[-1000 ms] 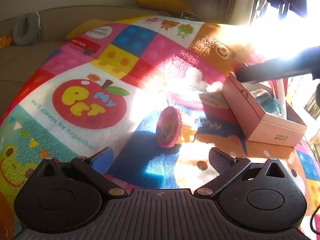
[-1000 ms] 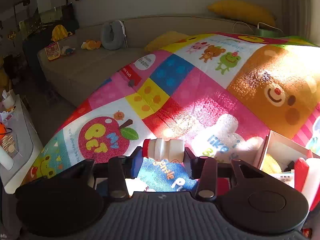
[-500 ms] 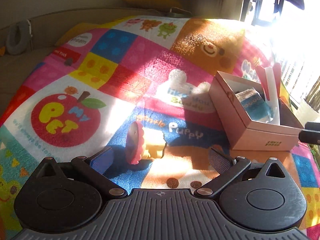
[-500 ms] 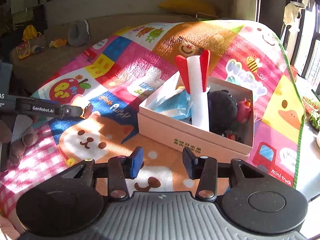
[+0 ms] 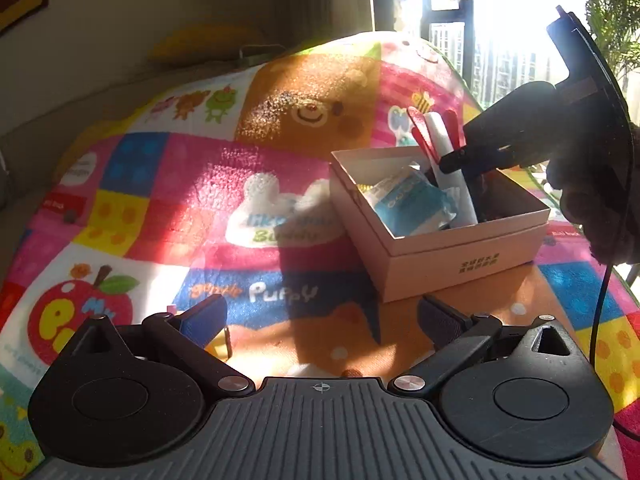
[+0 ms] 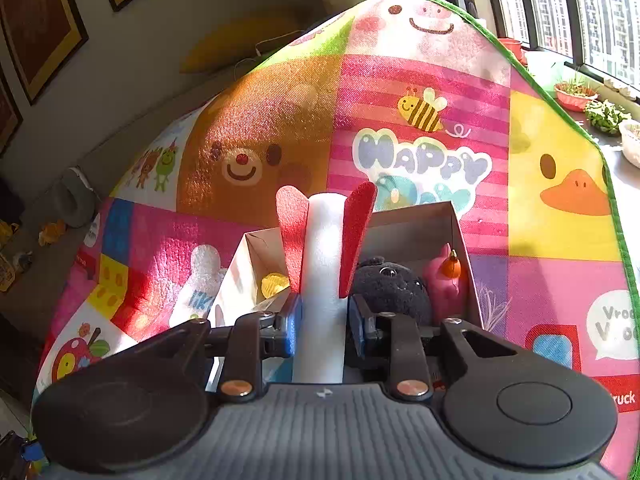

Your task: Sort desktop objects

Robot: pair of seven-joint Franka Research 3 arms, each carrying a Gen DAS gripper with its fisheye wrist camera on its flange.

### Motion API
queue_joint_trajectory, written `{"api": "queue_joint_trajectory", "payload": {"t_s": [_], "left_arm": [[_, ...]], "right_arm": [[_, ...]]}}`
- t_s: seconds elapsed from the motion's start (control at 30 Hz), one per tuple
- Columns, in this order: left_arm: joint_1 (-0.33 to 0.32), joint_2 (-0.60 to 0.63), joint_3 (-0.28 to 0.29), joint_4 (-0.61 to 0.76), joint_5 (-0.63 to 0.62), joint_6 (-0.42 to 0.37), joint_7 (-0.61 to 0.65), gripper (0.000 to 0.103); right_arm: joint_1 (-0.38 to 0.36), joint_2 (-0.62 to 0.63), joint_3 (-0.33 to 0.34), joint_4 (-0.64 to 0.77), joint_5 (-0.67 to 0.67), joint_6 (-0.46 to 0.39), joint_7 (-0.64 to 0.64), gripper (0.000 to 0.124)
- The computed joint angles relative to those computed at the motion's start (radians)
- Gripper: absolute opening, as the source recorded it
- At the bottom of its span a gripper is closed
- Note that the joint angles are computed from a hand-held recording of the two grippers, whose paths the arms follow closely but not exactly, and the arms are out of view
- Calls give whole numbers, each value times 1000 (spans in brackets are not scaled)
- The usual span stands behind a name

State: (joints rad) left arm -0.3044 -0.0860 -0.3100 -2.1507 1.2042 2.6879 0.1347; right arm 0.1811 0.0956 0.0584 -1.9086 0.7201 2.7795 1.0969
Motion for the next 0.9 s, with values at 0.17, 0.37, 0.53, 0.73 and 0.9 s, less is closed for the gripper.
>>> {"api": "queue_joint_trajectory", "payload": {"t_s": [0.17, 0.37, 0.53, 0.73, 0.9], "left_arm": [[-43, 179, 10, 199, 118, -27, 47, 103], [-60, 301, 81, 310, -39, 134, 64, 103], [-69, 327, 126, 289, -171, 295, 99, 103], [-101, 288, 199, 227, -153, 399, 74, 103], [-86, 162, 202, 96, -44, 376, -60, 103]], "right_arm": [[5, -58, -6, -64, -77, -89, -55, 26], [17, -140, -17, -210, -71, 277, -107, 45], [-32, -84, -50, -176, -209, 192, 123, 62], [-24, -83, -27, -169, 70, 85, -73, 62], [22, -121, -14, -230, 16, 122, -115, 62]]}}
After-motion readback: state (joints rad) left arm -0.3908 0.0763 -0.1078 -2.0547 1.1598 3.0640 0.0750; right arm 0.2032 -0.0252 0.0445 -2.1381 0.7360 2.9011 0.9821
